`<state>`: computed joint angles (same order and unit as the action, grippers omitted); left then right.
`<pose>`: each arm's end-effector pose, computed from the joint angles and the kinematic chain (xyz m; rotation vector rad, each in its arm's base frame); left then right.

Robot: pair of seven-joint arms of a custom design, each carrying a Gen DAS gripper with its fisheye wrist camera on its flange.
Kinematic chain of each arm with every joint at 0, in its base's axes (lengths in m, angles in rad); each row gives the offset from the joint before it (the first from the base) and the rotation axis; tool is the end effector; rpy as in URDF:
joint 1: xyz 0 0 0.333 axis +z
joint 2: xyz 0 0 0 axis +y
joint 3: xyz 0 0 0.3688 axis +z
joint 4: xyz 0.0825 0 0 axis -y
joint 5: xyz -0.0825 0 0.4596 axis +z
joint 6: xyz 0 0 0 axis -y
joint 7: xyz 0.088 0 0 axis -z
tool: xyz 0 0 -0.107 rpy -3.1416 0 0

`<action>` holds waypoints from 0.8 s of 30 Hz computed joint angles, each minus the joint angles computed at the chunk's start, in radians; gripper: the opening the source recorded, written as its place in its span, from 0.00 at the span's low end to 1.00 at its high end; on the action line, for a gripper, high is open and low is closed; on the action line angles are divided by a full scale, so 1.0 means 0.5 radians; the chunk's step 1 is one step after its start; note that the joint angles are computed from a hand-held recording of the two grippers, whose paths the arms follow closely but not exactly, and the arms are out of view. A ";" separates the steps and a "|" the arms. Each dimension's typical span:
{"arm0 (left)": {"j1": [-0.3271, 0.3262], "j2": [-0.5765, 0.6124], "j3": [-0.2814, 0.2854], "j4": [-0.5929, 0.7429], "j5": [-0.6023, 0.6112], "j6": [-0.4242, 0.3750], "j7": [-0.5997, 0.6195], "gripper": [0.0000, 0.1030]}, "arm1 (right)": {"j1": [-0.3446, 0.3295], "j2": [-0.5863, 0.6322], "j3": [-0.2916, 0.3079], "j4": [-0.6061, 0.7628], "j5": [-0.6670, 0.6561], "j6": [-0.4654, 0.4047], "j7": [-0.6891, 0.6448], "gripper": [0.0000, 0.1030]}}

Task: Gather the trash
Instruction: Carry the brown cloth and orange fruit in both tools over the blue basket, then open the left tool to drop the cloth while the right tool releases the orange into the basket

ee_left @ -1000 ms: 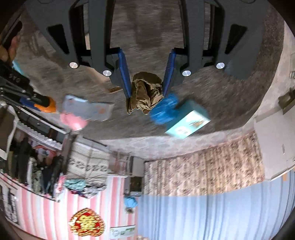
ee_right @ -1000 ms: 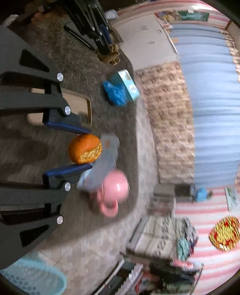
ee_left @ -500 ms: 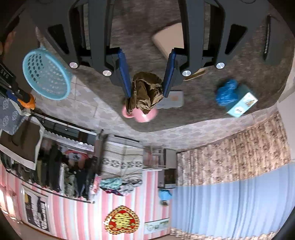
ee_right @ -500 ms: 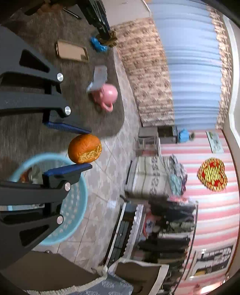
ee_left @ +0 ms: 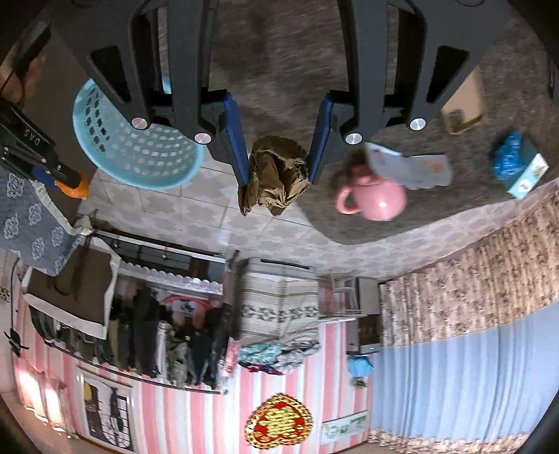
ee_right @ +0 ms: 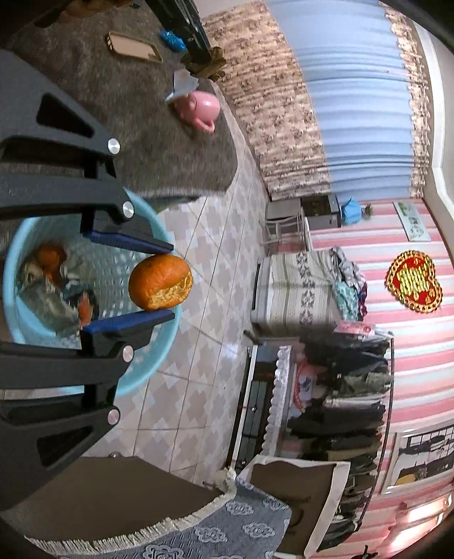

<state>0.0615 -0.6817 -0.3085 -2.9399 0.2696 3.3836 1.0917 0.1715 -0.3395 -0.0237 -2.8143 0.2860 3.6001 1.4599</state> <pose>0.3585 -0.1208 0.4568 -1.4832 1.6723 -1.0433 0.4351 0.0286 0.4279 -1.4624 1.5847 -0.8953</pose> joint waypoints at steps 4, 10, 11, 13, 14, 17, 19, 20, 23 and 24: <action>0.015 0.153 -0.136 0.075 -0.033 0.041 -0.028 0.33 | -0.009 -0.001 -0.104 -0.027 -0.065 0.006 0.056 0.32; 0.099 0.377 -0.385 0.209 -0.112 0.109 0.032 0.33 | -0.039 0.043 -0.153 0.001 -0.119 0.006 0.152 0.32; 0.076 0.435 -0.385 0.241 -0.110 0.114 0.051 0.33 | -0.054 0.049 -0.144 0.004 -0.114 -0.001 0.148 0.32; 0.091 0.518 -0.455 0.301 -0.159 0.123 0.085 0.33 | -0.080 0.079 -0.131 0.020 -0.103 -0.012 0.138 0.32; 0.087 0.553 -0.471 0.323 -0.177 0.127 0.107 0.33 | -0.119 0.093 -0.083 0.029 -0.050 -0.019 0.099 0.32; 0.106 0.658 -0.571 0.396 -0.255 0.131 0.191 0.34 | -0.165 0.096 -0.036 0.025 0.045 -0.024 0.044 0.32; 0.151 0.692 -0.655 0.421 -0.330 0.140 0.270 0.34 | -0.142 0.084 -0.112 0.002 0.003 -0.015 0.104 0.32; 0.184 0.710 -0.712 0.435 -0.377 0.146 0.311 0.34 | -0.141 0.081 -0.128 -0.002 -0.005 -0.013 0.124 0.32; 0.168 0.787 -0.735 0.480 -0.451 0.145 0.397 0.38 | -0.124 0.081 -0.196 -0.013 -0.075 0.001 0.206 0.32; 0.194 0.790 -0.779 0.487 -0.502 0.140 0.434 0.38 | -0.129 0.081 -0.185 -0.012 -0.074 -0.002 0.215 0.32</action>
<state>0.1585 -0.2865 -0.6978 -2.6961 0.0186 3.4538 1.3090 0.1068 -0.2990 -0.1162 -2.8201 0.2491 3.5993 1.5674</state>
